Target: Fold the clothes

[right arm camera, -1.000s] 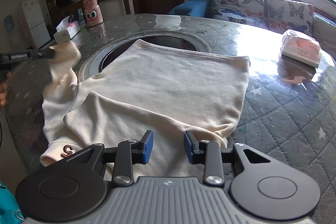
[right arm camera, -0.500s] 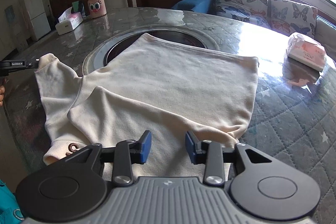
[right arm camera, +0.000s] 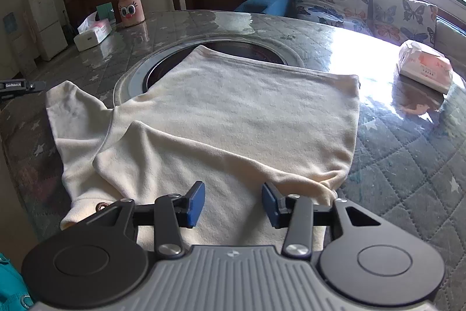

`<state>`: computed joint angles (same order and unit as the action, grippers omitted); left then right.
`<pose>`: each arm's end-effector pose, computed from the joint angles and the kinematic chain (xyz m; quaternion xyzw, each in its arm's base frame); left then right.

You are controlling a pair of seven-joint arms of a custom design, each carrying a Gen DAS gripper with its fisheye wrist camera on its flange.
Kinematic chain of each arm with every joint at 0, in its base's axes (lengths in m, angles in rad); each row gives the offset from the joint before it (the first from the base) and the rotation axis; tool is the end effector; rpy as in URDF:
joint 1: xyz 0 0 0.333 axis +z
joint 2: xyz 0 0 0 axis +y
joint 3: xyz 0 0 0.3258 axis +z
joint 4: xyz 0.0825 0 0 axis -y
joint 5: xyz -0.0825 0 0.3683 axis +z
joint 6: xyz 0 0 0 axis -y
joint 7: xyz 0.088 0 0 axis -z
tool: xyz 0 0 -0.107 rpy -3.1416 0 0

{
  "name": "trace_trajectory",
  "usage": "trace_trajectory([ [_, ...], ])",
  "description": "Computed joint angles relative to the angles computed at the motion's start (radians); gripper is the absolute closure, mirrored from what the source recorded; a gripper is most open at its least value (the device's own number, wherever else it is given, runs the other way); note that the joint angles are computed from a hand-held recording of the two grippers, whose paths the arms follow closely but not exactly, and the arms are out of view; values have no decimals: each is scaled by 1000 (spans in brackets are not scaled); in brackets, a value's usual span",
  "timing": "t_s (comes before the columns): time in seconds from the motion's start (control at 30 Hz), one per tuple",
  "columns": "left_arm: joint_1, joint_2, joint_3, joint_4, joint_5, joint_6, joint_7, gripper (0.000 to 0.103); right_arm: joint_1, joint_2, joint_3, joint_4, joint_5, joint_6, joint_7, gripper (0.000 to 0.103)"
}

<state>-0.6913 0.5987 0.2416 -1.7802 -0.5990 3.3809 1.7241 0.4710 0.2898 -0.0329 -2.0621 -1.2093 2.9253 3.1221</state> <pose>0.6354 -0.2731 0.3671 -0.6006 0.6370 -0.4064 0.2616 0.5134 0.3066 0.3494 -0.6653 0.6536 -0.2237 0.2832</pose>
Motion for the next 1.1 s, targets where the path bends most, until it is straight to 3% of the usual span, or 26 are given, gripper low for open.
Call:
trace_trajectory([
  [0.1,155,-10,-196,13,96,3,23,89,2,7,-2,5,-8,5,9,54],
  [0.13,186,-3,-236,24,119,-7,26,89,2,8,-3,6,-9,7,11,53],
  [0.27,195,33,-259,82,178,-74,16,89,5,9,-7,5,-21,11,27,52],
  [0.33,185,52,-247,109,206,-102,0,89,5,9,-7,4,-23,12,30,51],
  [0.47,125,71,-162,129,246,-145,-66,89,3,7,-6,2,-24,12,34,50],
  [0.5,124,72,-159,123,257,-132,-77,89,3,7,-6,1,-26,13,34,50],
  [0.8,0,83,44,102,280,-136,-208,89,4,10,-7,4,-30,12,36,47],
  [0.87,8,71,39,94,287,-141,-229,88,5,9,-7,4,-35,12,42,47],
  [0.97,58,35,-33,63,316,-107,-214,87,5,5,-6,4,-42,5,45,47],
  [1.1,187,8,-226,48,351,-82,-134,77,3,3,-2,5,-51,1,51,47],
])
